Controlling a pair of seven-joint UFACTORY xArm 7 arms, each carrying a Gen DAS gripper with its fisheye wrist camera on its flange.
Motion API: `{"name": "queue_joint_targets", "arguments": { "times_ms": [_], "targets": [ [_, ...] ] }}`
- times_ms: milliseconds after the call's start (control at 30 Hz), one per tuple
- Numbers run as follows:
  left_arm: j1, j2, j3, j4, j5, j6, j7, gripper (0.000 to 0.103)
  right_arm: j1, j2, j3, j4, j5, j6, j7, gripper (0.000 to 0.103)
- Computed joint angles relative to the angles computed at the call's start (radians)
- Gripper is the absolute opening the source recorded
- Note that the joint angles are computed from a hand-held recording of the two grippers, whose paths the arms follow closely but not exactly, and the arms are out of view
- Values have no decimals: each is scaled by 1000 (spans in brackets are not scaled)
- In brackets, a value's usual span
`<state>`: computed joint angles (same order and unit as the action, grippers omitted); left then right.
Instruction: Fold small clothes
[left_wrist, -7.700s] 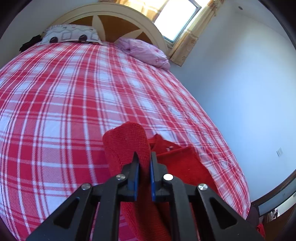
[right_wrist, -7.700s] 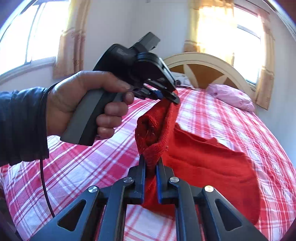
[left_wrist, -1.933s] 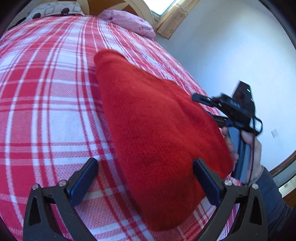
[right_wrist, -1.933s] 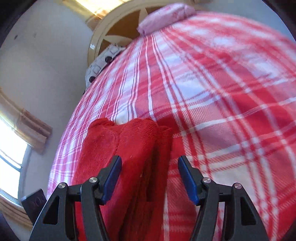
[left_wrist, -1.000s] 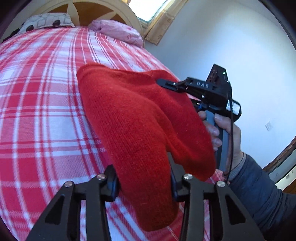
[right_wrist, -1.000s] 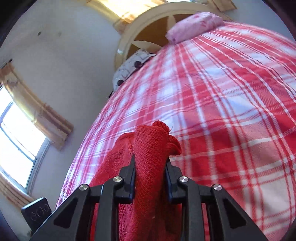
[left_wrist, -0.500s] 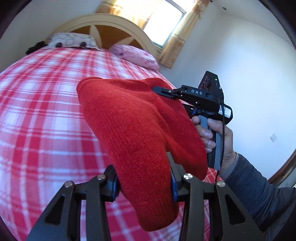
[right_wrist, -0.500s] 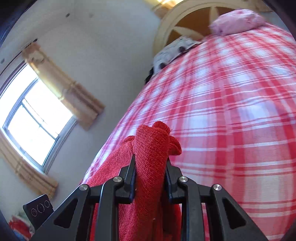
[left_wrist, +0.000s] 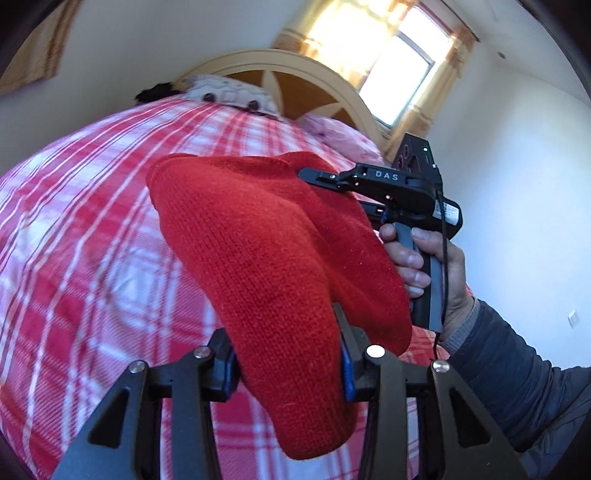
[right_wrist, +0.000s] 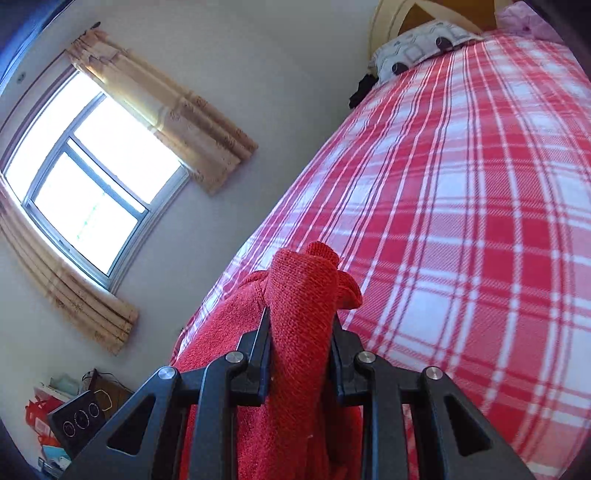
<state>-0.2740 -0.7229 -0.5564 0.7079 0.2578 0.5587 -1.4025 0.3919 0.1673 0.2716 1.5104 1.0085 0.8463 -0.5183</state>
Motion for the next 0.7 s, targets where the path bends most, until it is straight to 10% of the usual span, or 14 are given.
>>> {"name": "queue_joint_targets", "arguments": {
  "times_ms": [400, 700],
  "targets": [
    [-28, 3, -12, -127, -51, -11, -129, 55, 23, 68, 23, -42, -137, -33, 142, 42],
    [-49, 21, -5, -126, -27, -8, -179, 72, 31, -350, -75, -385, 3, 45, -141, 49]
  ]
}}
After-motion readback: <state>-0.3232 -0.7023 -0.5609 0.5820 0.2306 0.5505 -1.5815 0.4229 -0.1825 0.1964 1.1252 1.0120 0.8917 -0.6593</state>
